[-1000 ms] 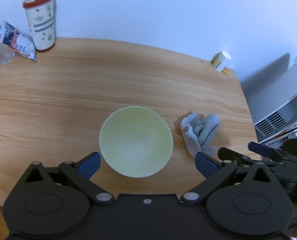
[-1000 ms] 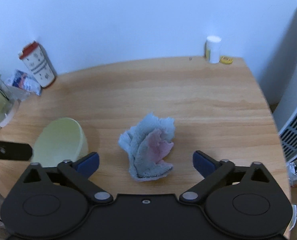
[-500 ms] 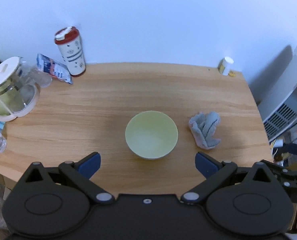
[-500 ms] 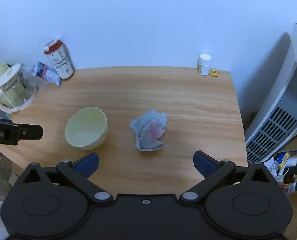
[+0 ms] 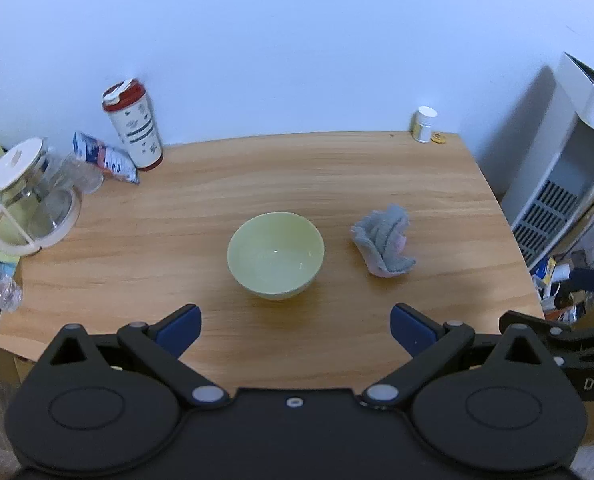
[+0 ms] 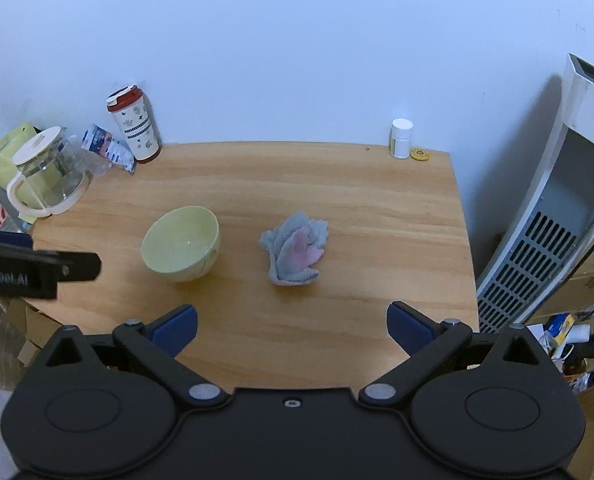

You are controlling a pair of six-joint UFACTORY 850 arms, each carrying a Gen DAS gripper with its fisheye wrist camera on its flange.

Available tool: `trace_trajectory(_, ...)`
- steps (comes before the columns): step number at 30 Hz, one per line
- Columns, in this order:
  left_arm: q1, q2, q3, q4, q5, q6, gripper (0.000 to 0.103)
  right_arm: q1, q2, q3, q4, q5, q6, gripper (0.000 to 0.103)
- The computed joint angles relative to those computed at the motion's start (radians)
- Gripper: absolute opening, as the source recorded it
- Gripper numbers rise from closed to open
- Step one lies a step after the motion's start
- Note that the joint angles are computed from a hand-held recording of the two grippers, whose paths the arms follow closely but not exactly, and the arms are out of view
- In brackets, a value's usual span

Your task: Clean bowl

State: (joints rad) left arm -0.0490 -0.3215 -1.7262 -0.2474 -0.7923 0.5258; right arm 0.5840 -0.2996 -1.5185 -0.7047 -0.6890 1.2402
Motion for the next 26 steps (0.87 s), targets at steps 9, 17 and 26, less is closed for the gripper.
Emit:
trace_trajectory(9,0.012,0.051,0.060,-0.062,0.039,0.028,0.103,0.012,0.036,0.049,-0.027,0.009,0.054,0.102)
trace_trajectory(17,0.015,0.042,0.053,-0.027,0.020,-0.015,0.103,0.017,0.033,0.052,-0.021,0.005,0.073,0.102)
trace_trajectory(26,0.025,0.051,0.066,-0.035,0.028,-0.035,0.103,0.037,0.022,0.044,-0.023,-0.036,0.044,0.102)
